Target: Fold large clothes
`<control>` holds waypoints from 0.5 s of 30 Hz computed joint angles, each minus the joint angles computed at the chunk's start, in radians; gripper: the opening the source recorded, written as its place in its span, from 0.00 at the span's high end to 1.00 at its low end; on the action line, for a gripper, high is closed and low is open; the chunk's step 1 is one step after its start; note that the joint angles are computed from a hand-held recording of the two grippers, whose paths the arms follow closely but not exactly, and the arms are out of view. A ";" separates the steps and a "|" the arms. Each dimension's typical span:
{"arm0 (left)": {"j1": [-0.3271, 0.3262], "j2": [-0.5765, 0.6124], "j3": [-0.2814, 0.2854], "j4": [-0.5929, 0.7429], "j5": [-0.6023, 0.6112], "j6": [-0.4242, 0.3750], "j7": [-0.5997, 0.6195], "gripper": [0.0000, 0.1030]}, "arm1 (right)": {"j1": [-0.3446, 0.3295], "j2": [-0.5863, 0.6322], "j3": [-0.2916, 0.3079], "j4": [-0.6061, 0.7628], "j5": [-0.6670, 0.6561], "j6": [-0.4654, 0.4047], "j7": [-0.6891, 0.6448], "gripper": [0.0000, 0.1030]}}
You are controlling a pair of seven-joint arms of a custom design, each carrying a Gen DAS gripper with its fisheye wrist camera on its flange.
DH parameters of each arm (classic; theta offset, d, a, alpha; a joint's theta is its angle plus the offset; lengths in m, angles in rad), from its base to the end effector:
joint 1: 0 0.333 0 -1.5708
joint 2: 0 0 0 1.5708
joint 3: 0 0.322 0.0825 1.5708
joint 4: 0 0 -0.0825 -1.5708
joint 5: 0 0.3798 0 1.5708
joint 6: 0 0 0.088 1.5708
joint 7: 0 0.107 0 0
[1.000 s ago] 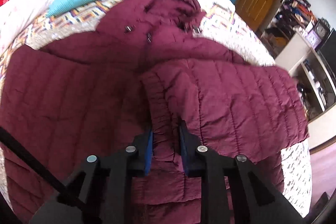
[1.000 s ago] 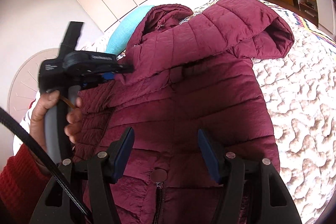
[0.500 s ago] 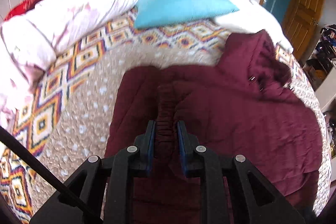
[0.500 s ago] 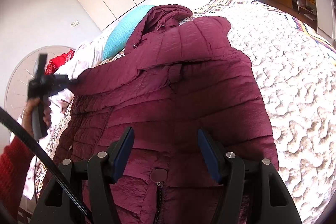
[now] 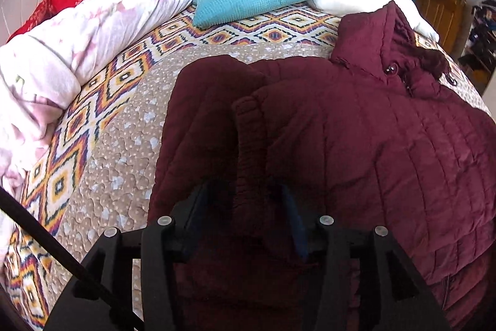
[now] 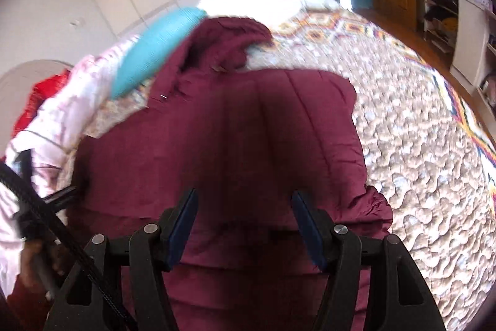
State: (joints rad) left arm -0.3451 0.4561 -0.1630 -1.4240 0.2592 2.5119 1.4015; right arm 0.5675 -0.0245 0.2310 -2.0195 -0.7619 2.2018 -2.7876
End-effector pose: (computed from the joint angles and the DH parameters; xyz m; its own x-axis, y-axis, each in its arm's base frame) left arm 0.6540 -0.3376 0.5176 -0.4185 -0.9052 -0.0742 -0.7037 0.3748 -0.6036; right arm 0.4119 0.3900 0.4976 -0.5705 -0.7757 -0.2699 -0.5506 0.6050 -0.5751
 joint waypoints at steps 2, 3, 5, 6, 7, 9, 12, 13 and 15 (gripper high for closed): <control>0.024 -0.018 -0.022 -0.015 -0.038 -0.005 0.042 0.53 | -0.009 0.004 -0.011 -0.021 0.041 0.024 -0.005 0.35; 0.035 -0.029 -0.030 -0.026 -0.060 -0.005 0.057 0.53 | -0.010 0.004 -0.011 -0.023 0.037 0.024 -0.001 0.35; 0.065 -0.074 -0.047 -0.076 -0.116 0.008 0.089 0.53 | -0.005 0.002 -0.005 -0.007 0.050 -0.010 -0.025 0.35; 0.078 -0.096 -0.054 -0.103 -0.141 0.018 0.104 0.53 | 0.001 -0.006 0.001 0.000 0.059 -0.026 -0.038 0.35; 0.095 -0.129 -0.063 -0.144 -0.174 0.032 0.127 0.53 | 0.005 -0.017 0.006 -0.003 0.060 -0.025 -0.035 0.34; 0.114 -0.195 -0.064 -0.223 -0.205 0.052 0.160 0.52 | 0.014 -0.054 0.021 -0.028 0.064 -0.020 -0.020 0.33; 0.134 -0.306 -0.060 -0.362 -0.228 0.096 0.216 0.48 | 0.042 -0.083 0.063 -0.027 0.106 -0.091 -0.029 0.28; 0.140 -0.348 -0.058 -0.416 -0.236 0.112 0.239 0.45 | 0.052 -0.090 0.075 -0.025 0.126 -0.114 -0.037 0.27; 0.149 -0.415 -0.053 -0.503 -0.257 0.136 0.283 0.43 | 0.072 -0.117 0.093 -0.049 0.166 -0.125 -0.047 0.27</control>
